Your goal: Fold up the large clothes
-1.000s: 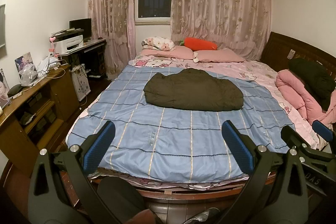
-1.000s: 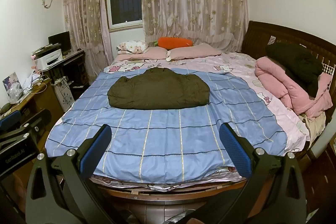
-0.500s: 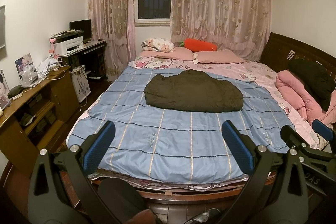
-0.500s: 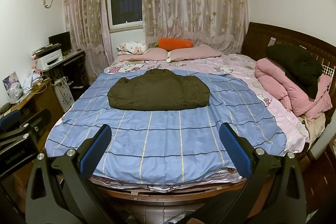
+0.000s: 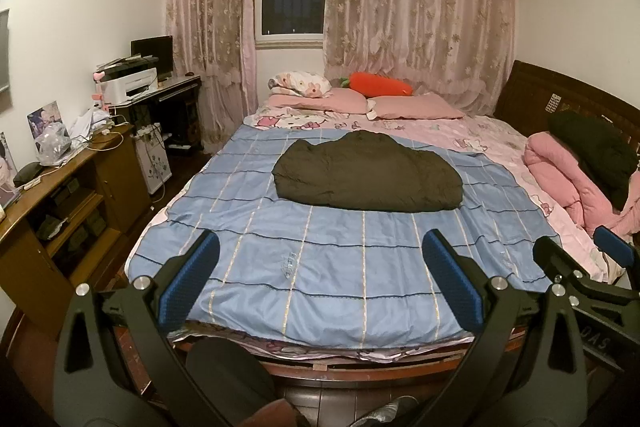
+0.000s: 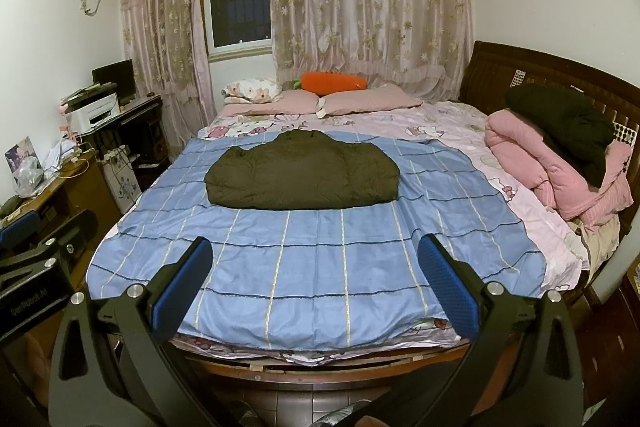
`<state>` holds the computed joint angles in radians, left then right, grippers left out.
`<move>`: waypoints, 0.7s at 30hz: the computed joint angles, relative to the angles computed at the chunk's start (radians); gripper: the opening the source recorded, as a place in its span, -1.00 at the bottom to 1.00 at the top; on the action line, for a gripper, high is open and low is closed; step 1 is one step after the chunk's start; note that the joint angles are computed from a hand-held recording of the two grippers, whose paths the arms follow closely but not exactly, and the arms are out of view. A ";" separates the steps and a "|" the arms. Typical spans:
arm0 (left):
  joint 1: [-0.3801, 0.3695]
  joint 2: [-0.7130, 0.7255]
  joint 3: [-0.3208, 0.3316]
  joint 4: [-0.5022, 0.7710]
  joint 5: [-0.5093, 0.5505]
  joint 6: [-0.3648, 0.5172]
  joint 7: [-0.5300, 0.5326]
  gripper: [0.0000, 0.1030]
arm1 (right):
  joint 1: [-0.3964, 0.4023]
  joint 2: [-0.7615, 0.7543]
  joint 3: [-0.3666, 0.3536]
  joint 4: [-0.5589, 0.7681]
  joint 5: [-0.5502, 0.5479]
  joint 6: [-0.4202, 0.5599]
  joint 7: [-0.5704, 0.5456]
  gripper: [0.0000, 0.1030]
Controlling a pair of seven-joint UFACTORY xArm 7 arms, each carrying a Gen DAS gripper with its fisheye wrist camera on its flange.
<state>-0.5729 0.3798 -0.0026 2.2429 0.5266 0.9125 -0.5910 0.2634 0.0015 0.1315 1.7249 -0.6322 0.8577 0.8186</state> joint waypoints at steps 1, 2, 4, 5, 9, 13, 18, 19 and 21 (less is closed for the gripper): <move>0.000 0.000 0.000 0.000 -0.001 0.000 -0.001 0.96 | 0.000 0.000 0.000 0.000 -0.002 0.000 0.001 0.97; 0.001 0.000 0.000 -0.001 -0.002 -0.001 -0.001 0.96 | 0.001 0.001 0.000 0.001 -0.004 -0.001 0.004 0.97; 0.002 -0.002 0.000 -0.004 -0.002 -0.001 0.000 0.96 | 0.002 0.003 0.001 0.004 -0.005 0.003 0.005 0.97; 0.002 -0.003 -0.001 -0.006 -0.003 -0.001 -0.001 0.96 | 0.002 0.002 0.000 0.003 -0.004 0.002 0.006 0.97; 0.004 -0.006 -0.003 -0.012 -0.003 -0.005 0.002 0.96 | 0.003 0.002 0.000 0.002 -0.005 0.002 0.006 0.97; 0.006 -0.003 -0.005 -0.006 -0.006 -0.004 0.011 0.96 | 0.003 0.002 -0.001 0.002 -0.003 0.001 0.002 0.97; 0.006 -0.004 -0.005 -0.008 -0.010 -0.008 0.012 0.96 | 0.006 0.005 0.000 0.007 -0.008 0.005 0.007 0.97; 0.006 -0.004 -0.005 -0.007 -0.010 -0.007 0.013 0.96 | 0.006 0.005 -0.001 0.007 -0.008 0.006 0.007 0.97; 0.005 -0.001 -0.006 -0.004 -0.013 -0.007 0.014 0.96 | 0.007 0.006 -0.001 0.008 -0.008 0.006 0.008 0.97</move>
